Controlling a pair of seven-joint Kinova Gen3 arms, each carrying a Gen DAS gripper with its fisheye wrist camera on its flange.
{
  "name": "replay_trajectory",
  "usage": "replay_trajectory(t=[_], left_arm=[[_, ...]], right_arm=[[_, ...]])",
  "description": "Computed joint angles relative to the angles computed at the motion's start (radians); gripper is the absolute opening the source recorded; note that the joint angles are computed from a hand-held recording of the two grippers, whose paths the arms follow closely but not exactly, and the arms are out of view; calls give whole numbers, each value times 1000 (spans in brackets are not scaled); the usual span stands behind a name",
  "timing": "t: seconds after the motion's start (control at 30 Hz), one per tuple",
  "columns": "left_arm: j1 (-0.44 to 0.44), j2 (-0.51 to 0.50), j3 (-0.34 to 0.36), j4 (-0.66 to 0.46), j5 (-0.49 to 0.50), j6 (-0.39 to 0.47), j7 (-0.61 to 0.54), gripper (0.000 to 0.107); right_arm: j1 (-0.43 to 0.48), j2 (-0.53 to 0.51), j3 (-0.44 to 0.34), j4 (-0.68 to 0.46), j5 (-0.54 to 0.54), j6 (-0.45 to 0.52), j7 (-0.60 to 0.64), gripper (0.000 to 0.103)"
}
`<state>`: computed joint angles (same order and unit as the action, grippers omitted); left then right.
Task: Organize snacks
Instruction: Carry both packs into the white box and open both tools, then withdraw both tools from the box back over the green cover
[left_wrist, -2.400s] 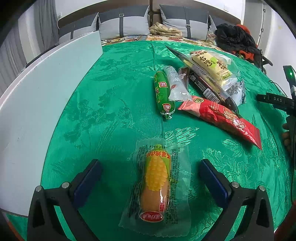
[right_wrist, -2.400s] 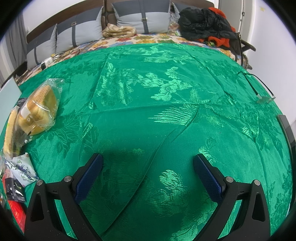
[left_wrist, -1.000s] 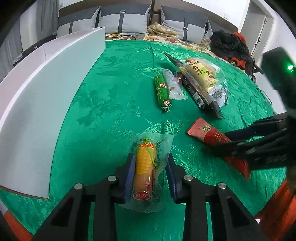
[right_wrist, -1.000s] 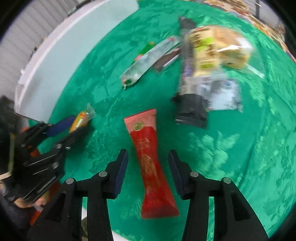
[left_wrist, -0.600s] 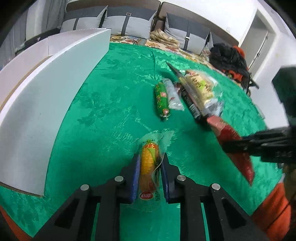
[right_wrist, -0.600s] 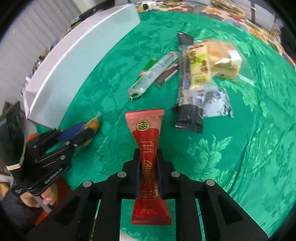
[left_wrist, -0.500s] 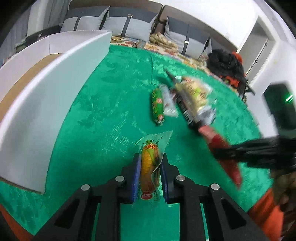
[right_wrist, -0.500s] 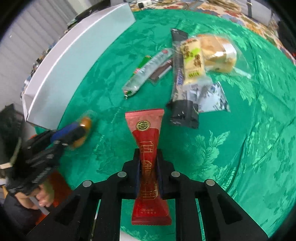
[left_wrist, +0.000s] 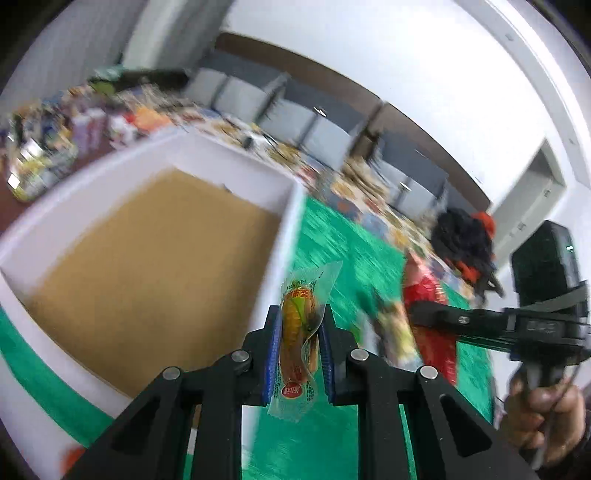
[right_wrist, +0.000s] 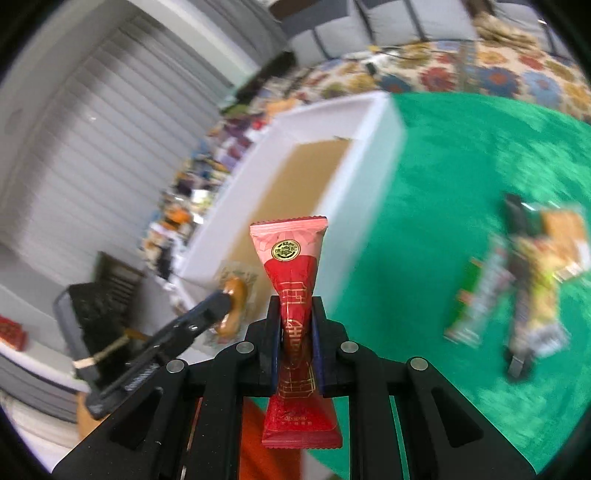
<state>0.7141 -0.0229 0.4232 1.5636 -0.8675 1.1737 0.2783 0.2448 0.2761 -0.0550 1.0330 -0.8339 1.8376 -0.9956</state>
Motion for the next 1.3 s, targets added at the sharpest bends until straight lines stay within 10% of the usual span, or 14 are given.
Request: replay_trajectory(t=[0.17, 0.23, 0.33, 0.5, 0.67, 0.8, 0.9, 1.1, 1.3], left_arm=[[-68, 10, -52, -48, 145, 194, -201, 34], [-90, 41, -66, -45, 195, 276, -231, 91], [-26, 58, -64, -8, 148, 398, -156, 91], [150, 80, -84, 36, -24, 455, 12, 92], [-3, 128, 75, 3, -114, 339, -123, 93], [-81, 253, 164, -102, -100, 387, -286, 93], [25, 318, 71, -190, -87, 468, -391, 93], [222, 314, -190, -219, 31, 474, -400, 93], [297, 307, -233, -236, -19, 494, -322, 93]], right_arm=[[-162, -34, 34, 44, -86, -62, -84, 23], [-254, -39, 114, 82, -119, -90, -82, 60], [-277, -81, 196, 176, -153, -138, 23, 60], [-83, -163, 60, 286, 19, -284, 227, 69], [137, -197, 28, 472, 205, -488, 430, 69], [230, -162, 162, 548, 219, -650, 593, 69], [245, -100, 270, 526, 211, -746, 630, 69], [339, -5, 248, 449, 221, -824, 567, 69], [405, -8, 182, 481, 173, -867, 593, 82]])
